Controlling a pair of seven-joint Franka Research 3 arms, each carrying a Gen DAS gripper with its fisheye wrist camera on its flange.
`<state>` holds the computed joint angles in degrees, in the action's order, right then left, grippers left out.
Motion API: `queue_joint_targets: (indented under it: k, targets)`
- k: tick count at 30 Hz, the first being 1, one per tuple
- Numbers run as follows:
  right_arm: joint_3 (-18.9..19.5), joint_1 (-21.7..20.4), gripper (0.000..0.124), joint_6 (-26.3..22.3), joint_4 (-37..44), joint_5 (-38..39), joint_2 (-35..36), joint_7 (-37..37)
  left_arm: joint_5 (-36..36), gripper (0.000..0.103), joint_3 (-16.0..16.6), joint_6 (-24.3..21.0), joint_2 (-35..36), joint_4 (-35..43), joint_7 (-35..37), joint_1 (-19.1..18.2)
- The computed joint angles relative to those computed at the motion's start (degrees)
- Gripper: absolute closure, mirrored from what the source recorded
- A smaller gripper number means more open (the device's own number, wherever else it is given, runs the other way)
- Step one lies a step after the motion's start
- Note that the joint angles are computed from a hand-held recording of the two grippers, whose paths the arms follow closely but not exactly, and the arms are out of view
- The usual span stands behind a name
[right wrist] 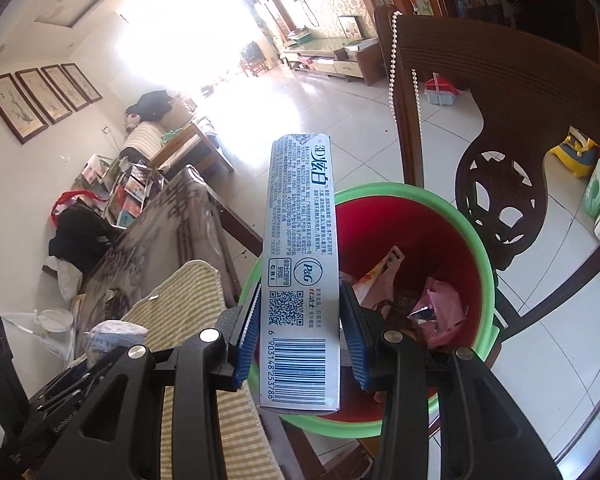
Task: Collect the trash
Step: 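Drop the toothpaste box into the red bin with the right tool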
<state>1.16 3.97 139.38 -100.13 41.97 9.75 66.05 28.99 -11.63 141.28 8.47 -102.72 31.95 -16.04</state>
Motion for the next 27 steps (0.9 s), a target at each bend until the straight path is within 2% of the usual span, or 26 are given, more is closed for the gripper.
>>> queue_joint_targets:
  k: [7,18,21,23,27]
  targets:
    - [-0.19,-0.12,0.086,0.03,2.00,-2.64,2.50,1.49,-0.11,0.054,-0.06,-1.73,1.17,1.69,-0.47,-0.41]
    - [-0.29,-0.56,0.086,0.32,3.01,-6.45,4.36,4.37,-1.48,0.054,-0.09,-2.55,3.80,4.75,2.93,-0.99]
    - [-0.35,-0.67,0.083,-0.72,3.65,-7.64,5.08,5.16,-1.75,0.054,0.06,-2.20,4.23,5.24,3.51,-1.14]
    - [-0.47,-0.78,0.068,-2.69,4.48,-8.49,5.74,6.60,-1.84,0.054,0.18,-2.12,4.49,5.57,3.74,-1.21]
    - [-0.16,-1.46,0.066,-1.48,1.99,-6.02,3.81,6.13,-2.08,0.054,0.34,-1.64,5.13,6.41,4.25,-1.28]
